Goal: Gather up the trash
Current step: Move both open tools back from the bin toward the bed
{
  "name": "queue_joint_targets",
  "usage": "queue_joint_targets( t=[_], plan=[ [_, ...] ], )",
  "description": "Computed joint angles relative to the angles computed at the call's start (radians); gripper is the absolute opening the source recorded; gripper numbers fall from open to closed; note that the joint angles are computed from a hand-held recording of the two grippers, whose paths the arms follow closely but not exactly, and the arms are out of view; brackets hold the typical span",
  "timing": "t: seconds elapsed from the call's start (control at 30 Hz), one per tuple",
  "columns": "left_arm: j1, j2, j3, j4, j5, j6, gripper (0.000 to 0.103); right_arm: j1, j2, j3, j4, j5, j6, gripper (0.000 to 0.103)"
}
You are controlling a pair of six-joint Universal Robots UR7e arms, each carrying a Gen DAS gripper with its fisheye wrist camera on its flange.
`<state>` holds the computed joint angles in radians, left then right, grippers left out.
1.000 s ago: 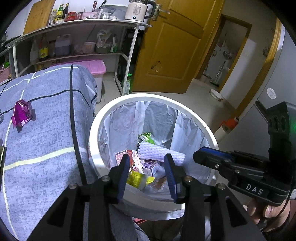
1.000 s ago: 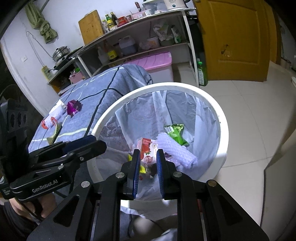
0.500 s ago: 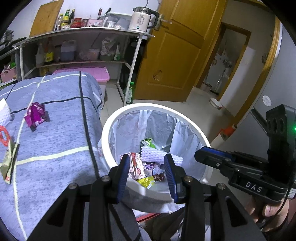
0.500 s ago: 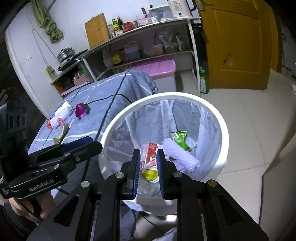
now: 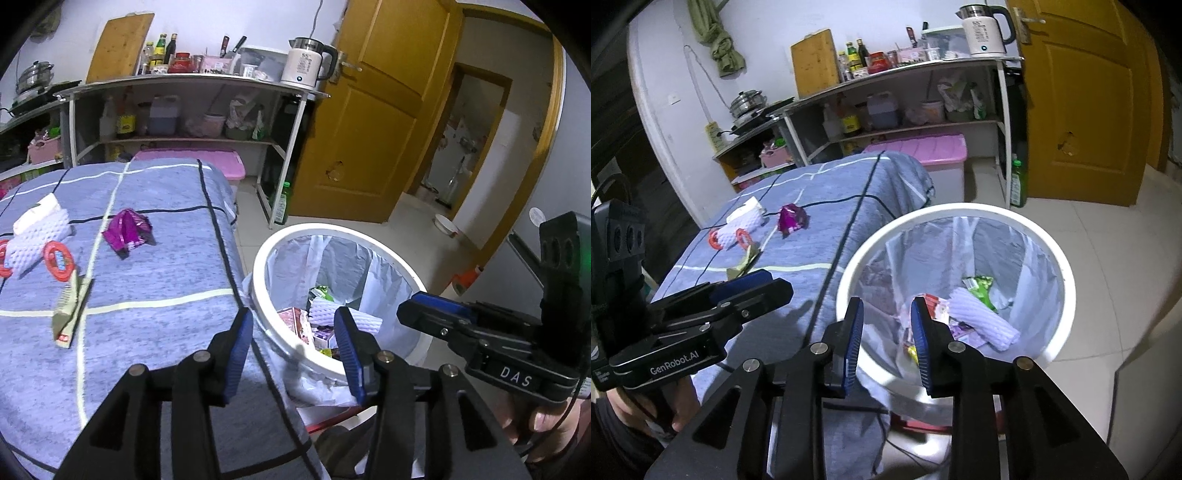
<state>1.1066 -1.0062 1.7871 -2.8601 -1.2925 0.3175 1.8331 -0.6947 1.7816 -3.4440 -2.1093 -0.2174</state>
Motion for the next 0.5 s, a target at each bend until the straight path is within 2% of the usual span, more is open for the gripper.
queue_joint_targets(
  t=[0.37, 0.5],
  plan=[
    [0.003, -0.039, 0.039, -0.051, 0.03, 0.015, 0.049, 0.022, 0.024, -0.023, 0.004, 0.017, -0.026, 0.029],
    [0.006, -0.047, 0.05, -0.073, 0.043, 0.016, 0.053, 0.029, 0.032, -0.032, 0.01, 0.02, -0.033, 0.029]
  ],
)
